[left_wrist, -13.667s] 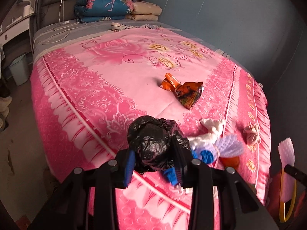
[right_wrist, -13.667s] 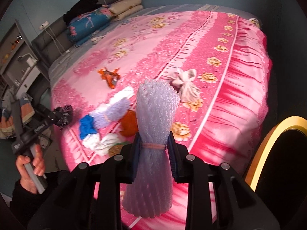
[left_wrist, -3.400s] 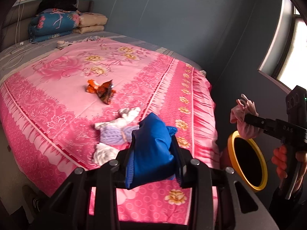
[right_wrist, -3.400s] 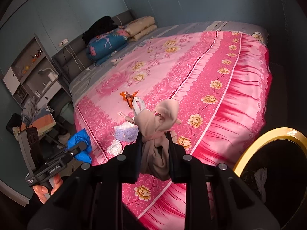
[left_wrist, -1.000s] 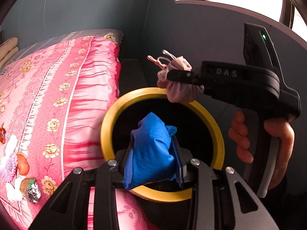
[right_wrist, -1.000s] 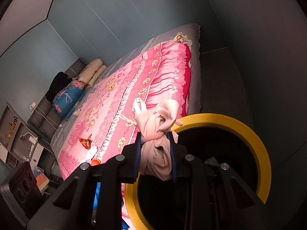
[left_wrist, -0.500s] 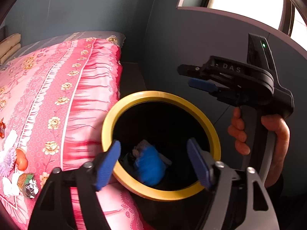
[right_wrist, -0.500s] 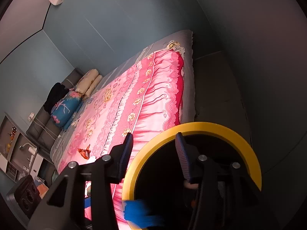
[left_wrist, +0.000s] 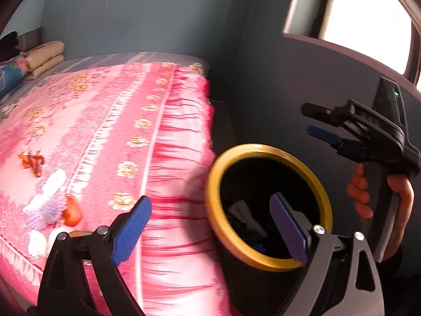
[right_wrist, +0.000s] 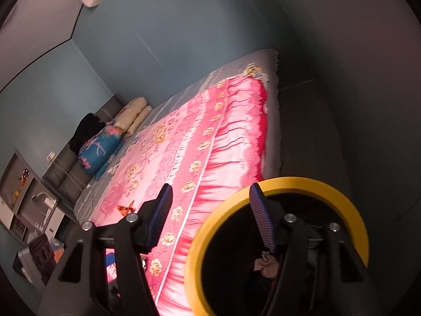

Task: Collect trash
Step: 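Move both open tools back over the remaining trash on the bed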

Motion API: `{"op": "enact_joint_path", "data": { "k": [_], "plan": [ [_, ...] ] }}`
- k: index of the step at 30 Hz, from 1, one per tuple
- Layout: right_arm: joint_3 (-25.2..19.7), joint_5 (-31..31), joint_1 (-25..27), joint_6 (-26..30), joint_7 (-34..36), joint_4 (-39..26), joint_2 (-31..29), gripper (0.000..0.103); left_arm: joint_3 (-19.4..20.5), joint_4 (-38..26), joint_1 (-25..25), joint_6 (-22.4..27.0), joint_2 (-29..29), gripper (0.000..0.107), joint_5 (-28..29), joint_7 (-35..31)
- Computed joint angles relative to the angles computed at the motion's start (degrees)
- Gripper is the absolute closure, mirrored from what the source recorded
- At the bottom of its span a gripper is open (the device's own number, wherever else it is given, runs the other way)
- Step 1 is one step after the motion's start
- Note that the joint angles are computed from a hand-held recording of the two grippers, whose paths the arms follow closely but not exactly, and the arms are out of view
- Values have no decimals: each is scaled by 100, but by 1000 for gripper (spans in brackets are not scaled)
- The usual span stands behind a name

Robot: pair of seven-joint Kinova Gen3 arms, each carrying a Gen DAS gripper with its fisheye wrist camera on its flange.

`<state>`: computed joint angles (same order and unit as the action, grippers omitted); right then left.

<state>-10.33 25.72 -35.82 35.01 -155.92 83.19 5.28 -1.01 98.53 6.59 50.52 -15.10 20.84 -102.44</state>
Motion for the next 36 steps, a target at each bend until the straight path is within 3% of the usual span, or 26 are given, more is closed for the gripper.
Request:
{"op": "enact_joint_path", "data": {
  "k": [10, 21, 28, 36],
  "plan": [
    [-115, -559, -354, 252, 1131, -980, 558, 38, -450, 141, -316, -48, -274, 19, -97, -130],
    [54, -1142, -925, 775, 2049, -2144, 1277, 37, -1006, 168, -768, 7, -361, 19, -83, -315],
    [87, -1655, -1117, 1154, 2601, -2949, 1882, 33, -1517, -12, -1174, 132, -103, 19, 115, -613],
    [39, -2391, -1238, 1724, 3402, -4091, 2792, 32, -1634, -309, -1932, 111, 490, 14, 221, -794]
  ]
}}
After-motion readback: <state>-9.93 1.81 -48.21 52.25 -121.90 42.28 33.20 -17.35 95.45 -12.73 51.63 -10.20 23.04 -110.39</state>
